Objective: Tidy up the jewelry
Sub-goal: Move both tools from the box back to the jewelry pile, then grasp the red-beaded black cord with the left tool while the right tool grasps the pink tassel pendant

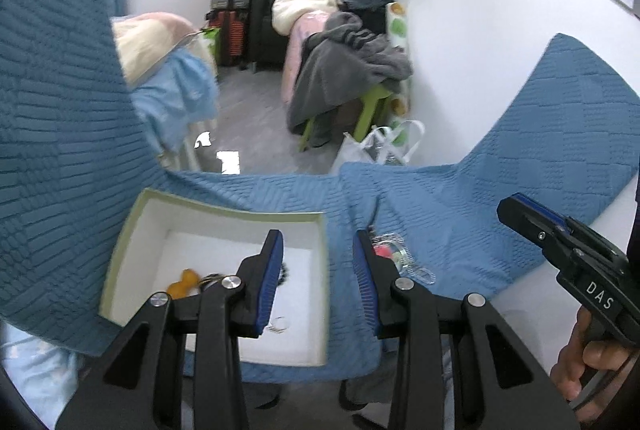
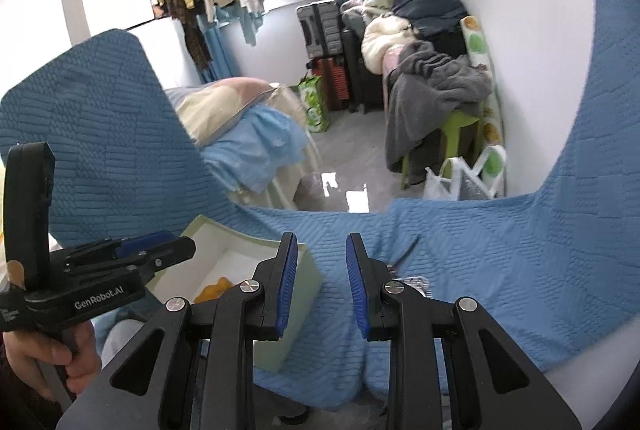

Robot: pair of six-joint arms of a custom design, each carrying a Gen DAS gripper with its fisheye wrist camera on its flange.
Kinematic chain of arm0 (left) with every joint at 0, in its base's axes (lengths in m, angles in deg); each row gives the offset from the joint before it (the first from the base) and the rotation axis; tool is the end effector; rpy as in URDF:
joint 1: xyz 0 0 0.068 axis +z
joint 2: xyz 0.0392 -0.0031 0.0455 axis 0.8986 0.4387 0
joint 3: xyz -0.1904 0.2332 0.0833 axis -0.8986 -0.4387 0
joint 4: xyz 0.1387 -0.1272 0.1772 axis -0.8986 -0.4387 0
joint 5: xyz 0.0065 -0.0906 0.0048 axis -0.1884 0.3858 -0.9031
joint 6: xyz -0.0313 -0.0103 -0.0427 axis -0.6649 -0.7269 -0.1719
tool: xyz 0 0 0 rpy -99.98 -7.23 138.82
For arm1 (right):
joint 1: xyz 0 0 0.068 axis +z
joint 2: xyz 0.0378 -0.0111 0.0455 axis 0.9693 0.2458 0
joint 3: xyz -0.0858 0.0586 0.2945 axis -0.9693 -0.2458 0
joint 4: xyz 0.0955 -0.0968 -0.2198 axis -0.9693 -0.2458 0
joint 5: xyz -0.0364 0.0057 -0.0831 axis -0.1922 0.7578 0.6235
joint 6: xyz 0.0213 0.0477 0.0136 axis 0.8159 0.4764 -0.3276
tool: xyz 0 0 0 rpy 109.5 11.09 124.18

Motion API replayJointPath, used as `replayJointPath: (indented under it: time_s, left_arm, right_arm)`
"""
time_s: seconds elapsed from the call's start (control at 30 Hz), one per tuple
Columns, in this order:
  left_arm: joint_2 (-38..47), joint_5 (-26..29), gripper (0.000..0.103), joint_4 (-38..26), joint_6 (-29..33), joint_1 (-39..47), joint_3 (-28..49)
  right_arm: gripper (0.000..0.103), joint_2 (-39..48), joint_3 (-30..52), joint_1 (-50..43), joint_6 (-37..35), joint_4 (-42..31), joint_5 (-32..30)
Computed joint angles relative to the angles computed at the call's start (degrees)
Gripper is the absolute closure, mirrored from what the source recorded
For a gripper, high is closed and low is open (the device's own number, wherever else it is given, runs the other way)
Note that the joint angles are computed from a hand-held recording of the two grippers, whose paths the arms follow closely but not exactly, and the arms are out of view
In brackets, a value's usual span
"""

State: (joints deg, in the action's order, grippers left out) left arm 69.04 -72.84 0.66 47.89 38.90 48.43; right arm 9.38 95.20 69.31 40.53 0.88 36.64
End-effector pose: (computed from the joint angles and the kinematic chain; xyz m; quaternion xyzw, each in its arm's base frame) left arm 0.2699 -0.1219 0.4433 -0.0280 0.9235 -0.1162 0.3645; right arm 0.2974 -0.0165 0.4474 -0.1472 0.8783 0.1572 0.4269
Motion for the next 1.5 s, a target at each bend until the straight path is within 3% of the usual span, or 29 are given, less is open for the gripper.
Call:
replayJointPath:
  time_s: [0.33, 0.57, 0.83, 1.03, 1.2, 1.27, 1.3, 1.5]
  left_arm:
    - [6.1, 0.9, 0.066, 5.2, -3.8, -6.5, -0.1]
    - [12.0, 2.1, 0.066, 6.6, -5.6, -7.9, 0.5]
    - [18.2, 4.2, 0.067, 8.0, -5.8, -7.3, 1.9]
    - [24.0, 6.5, 0.072, 8.5, -5.6, -5.7, 4.8]
    - [27.8, 8.5, 0.075, 8.7, -5.7, -4.0, 6.8]
    - [28.8, 9.3, 0.077, 9.1, -6.1, -3.4, 7.0]
    - [29.1, 9.6, 0.078, 9.3, -6.1, -3.2, 7.1]
    - [31.0, 10.4, 0.082, 9.5, -5.5, -2.4, 8.0]
  right_arm:
    - [0.08, 0.5, -6.2, -12.7, -8.0, 3.1, -5.5]
    - [0.08, 5.3, -10.8, -16.6, -11.4, 5.4, -7.2]
    - [0.093, 12.8, -12.0, -15.7, -11.5, 8.2, -8.6]
    - [0.093, 21.0, -8.5, -13.1, -12.2, 7.3, -8.9]
    - [0.091, 24.8, -6.2, -10.1, -15.2, 7.3, -9.3]
    - [0.077, 26.5, -4.5, -9.0, -16.5, 6.3, -9.6]
    - [0.076, 27.4, -3.8, -8.3, -16.8, 6.3, -9.4]
    - [0.076, 30.8, -2.3, -5.0, -18.6, 7.1, -5.6]
